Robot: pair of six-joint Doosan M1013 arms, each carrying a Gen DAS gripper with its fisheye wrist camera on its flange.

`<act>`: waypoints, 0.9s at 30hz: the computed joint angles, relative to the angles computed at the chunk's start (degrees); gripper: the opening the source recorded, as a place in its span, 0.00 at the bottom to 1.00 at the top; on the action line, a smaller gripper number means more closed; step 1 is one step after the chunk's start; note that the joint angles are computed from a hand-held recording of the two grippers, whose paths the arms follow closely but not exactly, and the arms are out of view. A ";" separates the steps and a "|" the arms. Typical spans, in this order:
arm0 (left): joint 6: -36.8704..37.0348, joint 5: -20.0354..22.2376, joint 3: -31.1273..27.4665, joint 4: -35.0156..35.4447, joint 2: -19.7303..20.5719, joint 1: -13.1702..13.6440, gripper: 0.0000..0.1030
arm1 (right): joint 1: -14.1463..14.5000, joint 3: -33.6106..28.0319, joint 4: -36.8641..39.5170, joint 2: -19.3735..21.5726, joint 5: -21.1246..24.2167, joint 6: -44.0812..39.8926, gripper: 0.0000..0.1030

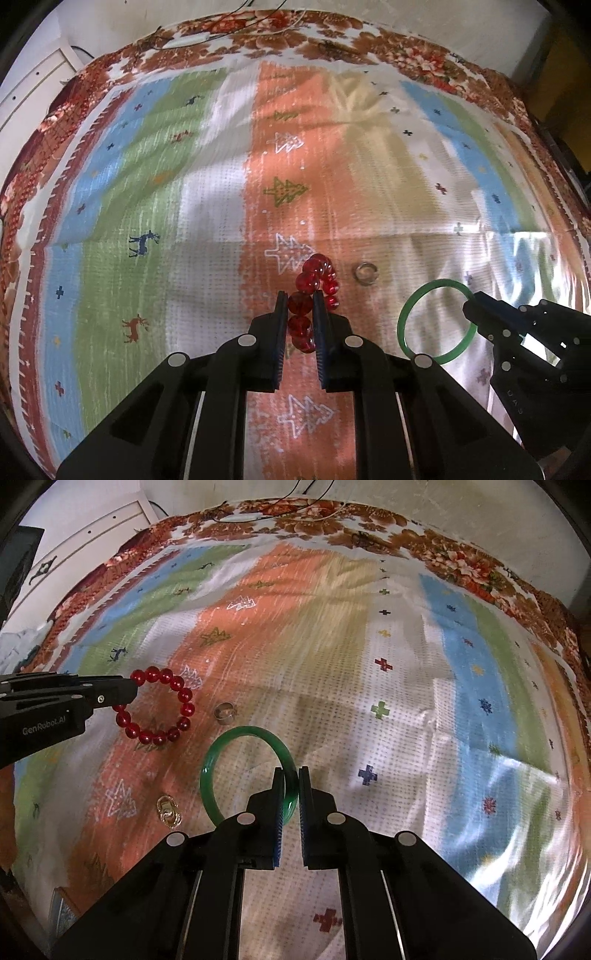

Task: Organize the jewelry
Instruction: 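Grasp the green jade bangle with right gripper while left grasps red bead bracelet, then lift both held bracelets and carry them over the silver tin box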

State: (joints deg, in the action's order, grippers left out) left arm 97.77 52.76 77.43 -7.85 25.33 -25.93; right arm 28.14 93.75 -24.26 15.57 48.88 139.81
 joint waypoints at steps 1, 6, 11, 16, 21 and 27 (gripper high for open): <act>-0.12 -0.19 0.20 0.20 -0.25 -0.06 0.12 | 0.10 0.13 -0.31 -0.18 -0.03 0.32 0.08; 0.01 -0.63 1.06 0.17 -1.19 0.10 0.12 | 0.35 0.76 -0.94 -1.19 -0.63 1.66 0.08; 0.17 -1.36 2.09 -0.90 -2.53 0.49 0.12 | 0.68 1.22 -1.48 -1.98 -1.02 2.69 0.08; -0.21 -1.56 3.21 -1.38 -3.94 0.77 0.12 | 1.41 1.56 -3.13 -2.92 -0.13 4.43 0.08; 0.20 -2.71 4.83 -2.34 -5.72 0.91 0.12 | 2.13 1.97 -3.47 -4.10 0.26 5.80 0.08; 2.52 -4.85 7.47 -5.37 -8.82 1.13 0.12 | 3.53 2.71 -4.80 -5.97 -0.16 7.83 0.08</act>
